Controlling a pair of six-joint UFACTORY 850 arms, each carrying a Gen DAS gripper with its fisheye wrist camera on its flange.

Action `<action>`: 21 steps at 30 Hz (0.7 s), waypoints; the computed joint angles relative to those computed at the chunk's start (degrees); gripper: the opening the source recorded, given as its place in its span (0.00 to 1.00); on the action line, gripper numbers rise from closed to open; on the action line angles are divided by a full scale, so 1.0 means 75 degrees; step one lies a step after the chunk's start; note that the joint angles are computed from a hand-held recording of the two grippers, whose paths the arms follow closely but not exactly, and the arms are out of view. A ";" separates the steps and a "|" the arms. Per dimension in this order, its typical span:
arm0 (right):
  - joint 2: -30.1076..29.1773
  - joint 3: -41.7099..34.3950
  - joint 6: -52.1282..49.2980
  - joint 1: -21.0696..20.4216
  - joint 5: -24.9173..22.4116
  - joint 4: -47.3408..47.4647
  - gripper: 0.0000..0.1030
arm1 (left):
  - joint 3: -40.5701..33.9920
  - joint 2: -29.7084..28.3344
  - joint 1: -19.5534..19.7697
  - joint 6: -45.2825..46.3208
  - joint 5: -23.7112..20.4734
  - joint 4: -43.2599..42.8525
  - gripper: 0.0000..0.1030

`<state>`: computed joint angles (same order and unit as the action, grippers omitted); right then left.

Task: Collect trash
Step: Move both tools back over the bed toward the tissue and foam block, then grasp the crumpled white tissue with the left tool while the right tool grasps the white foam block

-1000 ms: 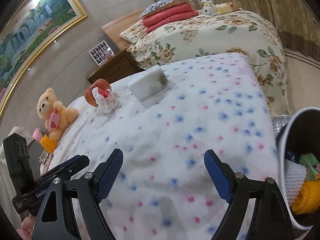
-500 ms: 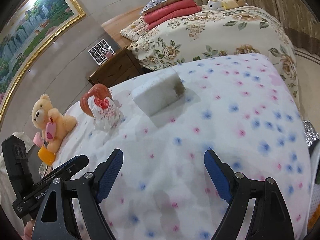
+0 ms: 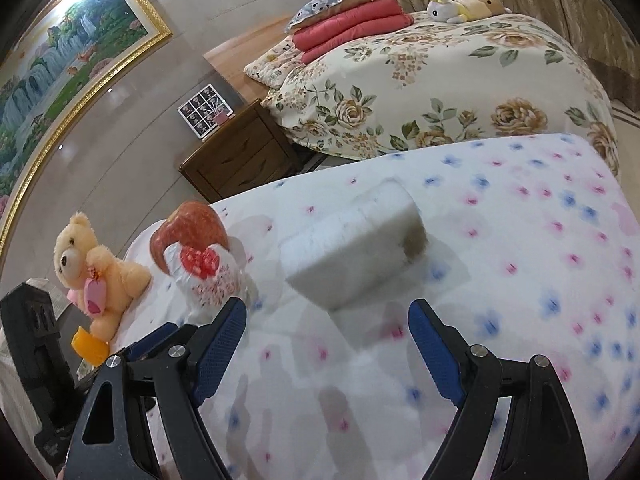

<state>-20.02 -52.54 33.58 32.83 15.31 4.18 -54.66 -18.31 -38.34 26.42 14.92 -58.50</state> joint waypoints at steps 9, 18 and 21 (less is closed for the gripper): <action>-0.0293 -0.0248 -0.0556 -0.0084 0.0110 0.0416 0.43 | -0.0289 -0.0279 0.0127 -0.1372 -0.0468 0.1641 0.20; 0.0195 0.0288 -0.0297 0.0031 0.0272 -0.0105 0.13 | -0.0046 -0.0034 -0.0060 -0.1794 -0.0269 0.2116 0.15; 0.0501 0.0671 0.0105 0.0033 0.0346 -0.0529 0.11 | 0.0120 0.0097 -0.0159 -0.2208 -0.0302 0.2410 0.15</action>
